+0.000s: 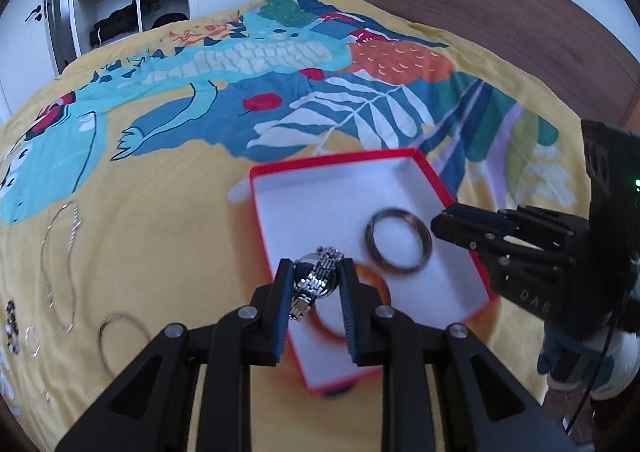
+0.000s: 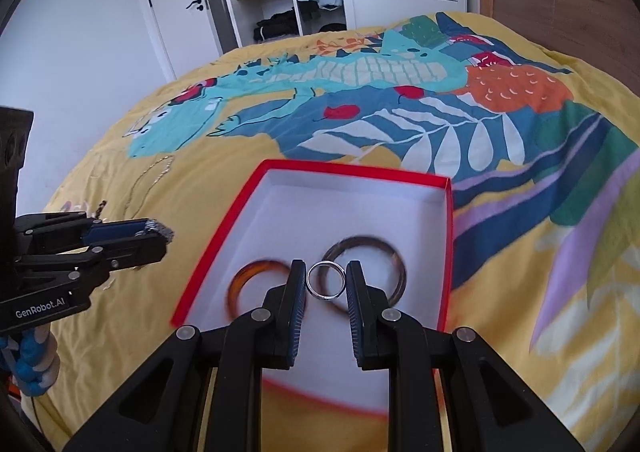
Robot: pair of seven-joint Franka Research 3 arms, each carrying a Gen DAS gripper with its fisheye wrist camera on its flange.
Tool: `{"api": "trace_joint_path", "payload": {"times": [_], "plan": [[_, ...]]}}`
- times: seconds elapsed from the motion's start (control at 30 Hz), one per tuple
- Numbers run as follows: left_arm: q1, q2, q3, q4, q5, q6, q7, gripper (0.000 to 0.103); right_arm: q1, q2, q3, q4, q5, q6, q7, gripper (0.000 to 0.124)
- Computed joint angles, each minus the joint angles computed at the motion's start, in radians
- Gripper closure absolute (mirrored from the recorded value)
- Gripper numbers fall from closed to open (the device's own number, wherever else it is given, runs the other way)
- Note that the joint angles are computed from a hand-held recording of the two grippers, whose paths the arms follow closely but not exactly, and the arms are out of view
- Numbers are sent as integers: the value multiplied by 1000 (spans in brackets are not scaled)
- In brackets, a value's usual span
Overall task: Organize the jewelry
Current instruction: 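Lower the watch into the red box with the left tool while the right tool drops the ring there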
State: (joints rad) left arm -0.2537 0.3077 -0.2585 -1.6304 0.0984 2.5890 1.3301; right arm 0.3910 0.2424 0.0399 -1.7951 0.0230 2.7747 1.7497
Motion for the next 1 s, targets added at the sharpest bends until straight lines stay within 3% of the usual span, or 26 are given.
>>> {"api": "trace_joint_path", "payload": {"times": [0.23, 0.4, 0.57, 0.73, 0.8, 1.0], "plan": [[-73, 235, 45, 284, 105, -118, -79, 82, -47, 198, -2, 262, 73, -142, -93, 104], [-91, 310, 61, 366, 123, -173, -130, 82, -32, 290, -28, 380, 45, -239, -103, 104], [-108, 318, 76, 361, 164, -183, -162, 81, -16, 329, -45, 437, 9, -308, -108, 103], [-116, 319, 83, 359, 201, -181, -177, 81, -15, 335, -42, 449, 0, -319, -123, 94], [-108, 316, 73, 358, 188, -185, -177, 80, -6, 315, -51, 421, -15, -294, -113, 88], [-75, 246, 46, 281, 141, -142, -174, 80, 9, 201, -69, 292, -68, -214, -74, 85]]}}
